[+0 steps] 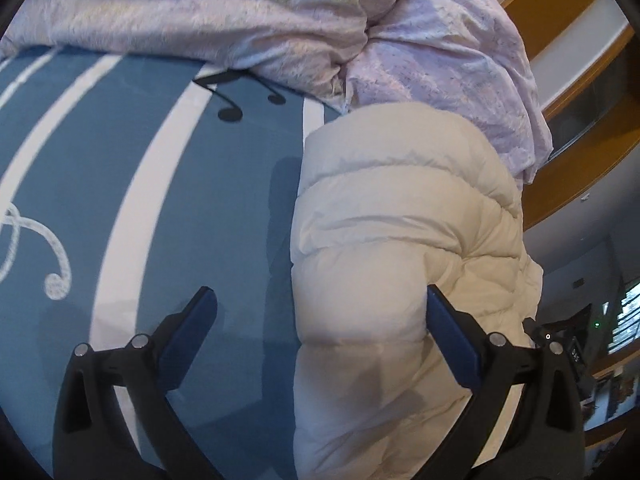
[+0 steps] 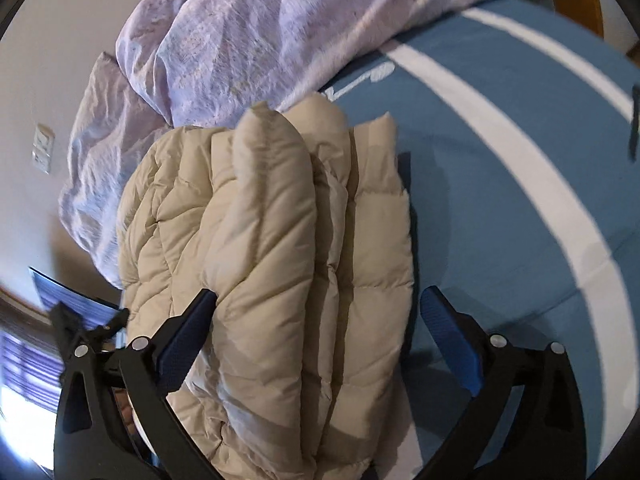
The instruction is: Fold large clothes
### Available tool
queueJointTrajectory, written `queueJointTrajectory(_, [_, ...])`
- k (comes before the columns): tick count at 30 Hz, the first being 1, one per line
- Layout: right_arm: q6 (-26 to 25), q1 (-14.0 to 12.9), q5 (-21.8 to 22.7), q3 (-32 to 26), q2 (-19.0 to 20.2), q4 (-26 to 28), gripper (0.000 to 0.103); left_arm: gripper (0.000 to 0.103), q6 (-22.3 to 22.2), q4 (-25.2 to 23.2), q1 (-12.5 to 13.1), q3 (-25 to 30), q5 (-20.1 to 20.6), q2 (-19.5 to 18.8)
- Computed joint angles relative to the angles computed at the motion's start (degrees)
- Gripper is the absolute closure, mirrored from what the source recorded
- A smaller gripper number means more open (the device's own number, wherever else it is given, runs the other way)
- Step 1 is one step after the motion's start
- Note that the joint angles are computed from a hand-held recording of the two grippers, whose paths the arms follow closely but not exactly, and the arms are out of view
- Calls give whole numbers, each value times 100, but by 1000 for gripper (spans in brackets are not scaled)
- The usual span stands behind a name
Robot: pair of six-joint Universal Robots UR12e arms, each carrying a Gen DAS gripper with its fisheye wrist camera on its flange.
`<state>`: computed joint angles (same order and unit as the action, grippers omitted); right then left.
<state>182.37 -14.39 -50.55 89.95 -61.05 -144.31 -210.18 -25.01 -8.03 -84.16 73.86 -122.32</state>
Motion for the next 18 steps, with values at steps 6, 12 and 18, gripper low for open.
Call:
queueJointTrajectory(6, [-101, -53, 565, -8, 104, 2, 1, 2, -94, -82, 56, 102, -544, -140])
queueJointTrajectory(12, [-307, -16, 1096, -117, 223, 357, 30, 9, -102, 122, 22, 134, -762, -235])
queueJointTrajectory(18, [-184, -29, 1475, -37, 207, 2, 66, 51, -250, 626, 70, -18, -1234, -241])
